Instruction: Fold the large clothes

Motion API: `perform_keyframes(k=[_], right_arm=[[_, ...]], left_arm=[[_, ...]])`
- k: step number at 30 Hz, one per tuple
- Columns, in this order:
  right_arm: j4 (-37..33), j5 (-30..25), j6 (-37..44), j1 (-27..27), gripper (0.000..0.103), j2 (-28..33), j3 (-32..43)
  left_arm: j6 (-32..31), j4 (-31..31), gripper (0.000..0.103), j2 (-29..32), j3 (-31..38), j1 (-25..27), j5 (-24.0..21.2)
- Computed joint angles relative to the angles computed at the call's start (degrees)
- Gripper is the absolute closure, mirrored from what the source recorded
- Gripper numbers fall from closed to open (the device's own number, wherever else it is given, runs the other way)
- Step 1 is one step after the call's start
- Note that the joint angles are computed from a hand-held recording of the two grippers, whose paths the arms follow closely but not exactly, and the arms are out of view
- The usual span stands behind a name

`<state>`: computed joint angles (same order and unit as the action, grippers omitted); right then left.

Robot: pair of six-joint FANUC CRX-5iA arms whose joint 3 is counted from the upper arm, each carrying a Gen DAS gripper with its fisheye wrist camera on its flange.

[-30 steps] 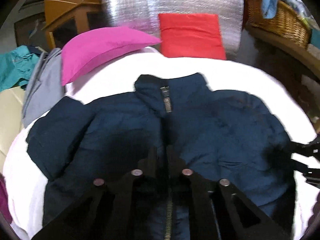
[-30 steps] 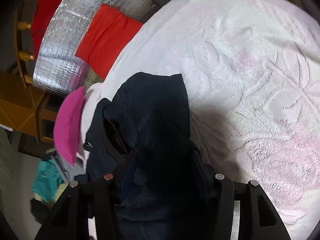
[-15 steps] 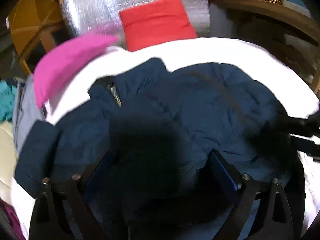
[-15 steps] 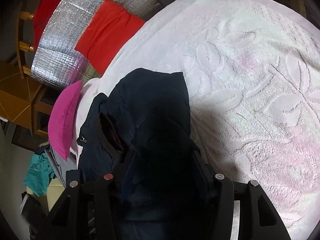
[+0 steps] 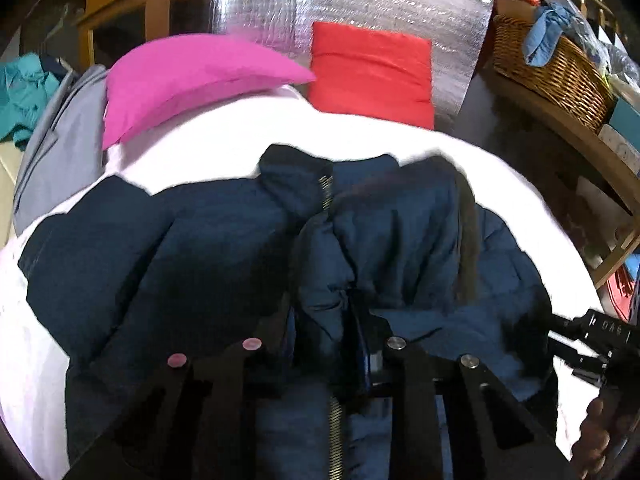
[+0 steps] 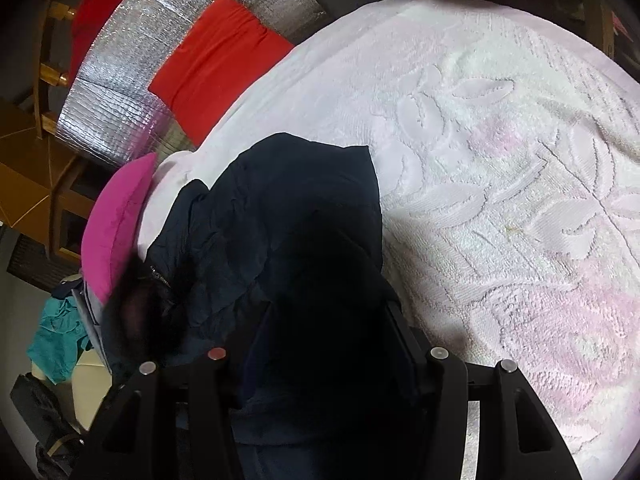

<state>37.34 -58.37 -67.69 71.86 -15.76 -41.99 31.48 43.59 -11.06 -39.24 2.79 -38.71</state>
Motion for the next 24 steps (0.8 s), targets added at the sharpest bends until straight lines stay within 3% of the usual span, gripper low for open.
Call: perform_keyframes(k=[2,5,9,12,18,24], right_arm=[[-0.2,-0.5,0.0,0.1,0.044,0.3,0.4],[-0.7,-0.9,0.3,0.1,0.044,0.7,0.7],[-2.7,-2.4,4.5,-0.6,0.045,2.8,3.2],[-4.8,-4.7,8.4,-0.9,0.045,4.6,5.8],[-10.0,-11.5,20.7,-2.5,0.044,11.4,13.9],[-12.0,-16.4,28.7,-2.9,0.042,16.0,18.9]], left_arm=[[3.0,-3.5,0.075,0.2,0.9,1.4,-0.6],[5.6,-6.0,0.06,1.6,2.4,3.9,-3.6],[7.9,-9.0,0.05,1.0,2.7,5.9,-0.8],[11.8,-11.9,0.043,0.6,3.2,6.1,2.4],[15.0,-11.9,0.037,-3.0,0.2,4.6,13.3],[10.8,-7.4,0.033,-5.2,-3.2,2.1,20.5]])
